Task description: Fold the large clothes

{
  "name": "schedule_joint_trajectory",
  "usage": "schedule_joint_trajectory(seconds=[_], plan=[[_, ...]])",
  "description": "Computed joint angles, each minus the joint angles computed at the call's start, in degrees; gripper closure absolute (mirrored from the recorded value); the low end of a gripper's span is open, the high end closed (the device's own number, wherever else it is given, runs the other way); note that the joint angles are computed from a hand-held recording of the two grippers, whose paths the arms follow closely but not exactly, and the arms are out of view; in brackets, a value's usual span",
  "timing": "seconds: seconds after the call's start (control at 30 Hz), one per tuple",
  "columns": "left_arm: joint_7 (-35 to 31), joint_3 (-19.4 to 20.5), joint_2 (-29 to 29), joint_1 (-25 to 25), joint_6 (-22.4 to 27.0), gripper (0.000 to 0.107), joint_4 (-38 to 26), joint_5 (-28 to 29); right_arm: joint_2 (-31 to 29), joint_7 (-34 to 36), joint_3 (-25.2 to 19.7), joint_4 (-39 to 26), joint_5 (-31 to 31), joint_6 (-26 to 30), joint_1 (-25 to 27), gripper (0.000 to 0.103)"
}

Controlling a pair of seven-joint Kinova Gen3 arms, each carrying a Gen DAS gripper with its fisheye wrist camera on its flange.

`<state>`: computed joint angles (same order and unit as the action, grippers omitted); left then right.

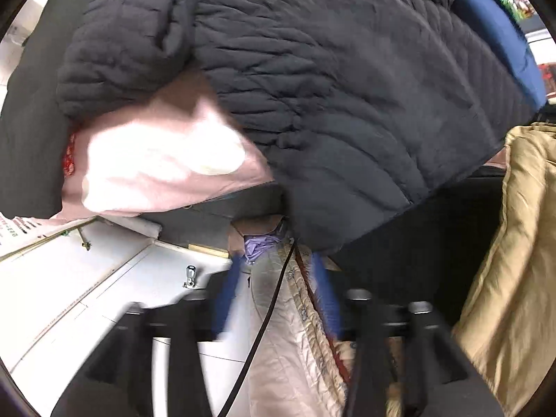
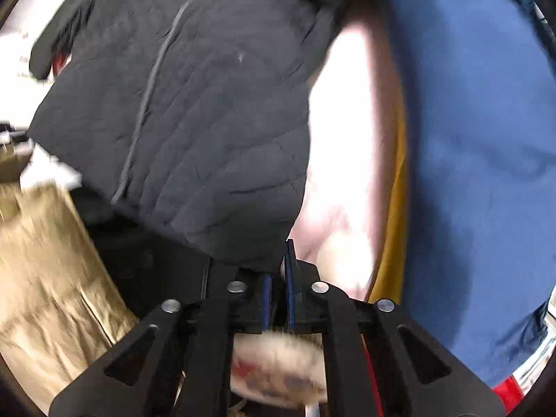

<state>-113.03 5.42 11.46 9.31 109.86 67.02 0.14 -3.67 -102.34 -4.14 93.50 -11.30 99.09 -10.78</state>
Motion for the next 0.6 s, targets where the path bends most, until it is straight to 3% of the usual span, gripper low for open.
schedule_joint_trajectory(seconds=[0.03,0.07,0.13,0.23,0.4,0.5,0.6], plan=[[-0.44,-0.12,0.02,-0.30,-0.05,0.057,-1.21,-0.10,1.37,-0.64,-1.31,-0.14,0.93,1.77,0.22,0.077],[-0.60,-0.33,0.25,-0.72,0.06,0.056,-2.80,0.02,2.43,-1.51,-2.12,-0.83,2.80,3.06,-0.63,0.051],[0.78,-0.75,1.05,-1.34,-0.79,0.044,-6.91,0.96,2.90,-1.88,-1.93,-3.35,5.99,4.68,-2.48,0.024],[4.15,-0.48,2.52,-0.88,-4.15,0.030,-12.13,2.83,2.91,0.31,0.91,-10.03,4.62,3.63,-0.18,0.024],[13.06,0.97,7.54,3.67,-13.18,0.026,-18.63,1.35,4.33,3.25,5.56,-19.43,-1.71,-7.33,5.90,0.024],[20.05,-0.85,11.58,7.21,-16.74,0.026,-22.68,-0.37,7.10,0.87,6.08,-21.40,1.35,-14.32,5.62,0.024],[26.16,-6.45,13.26,10.51,-21.53,0.025,-22.72,0.76,9.33,-3.48,4.16,-22.08,5.54,-18.73,6.31,0.024]])
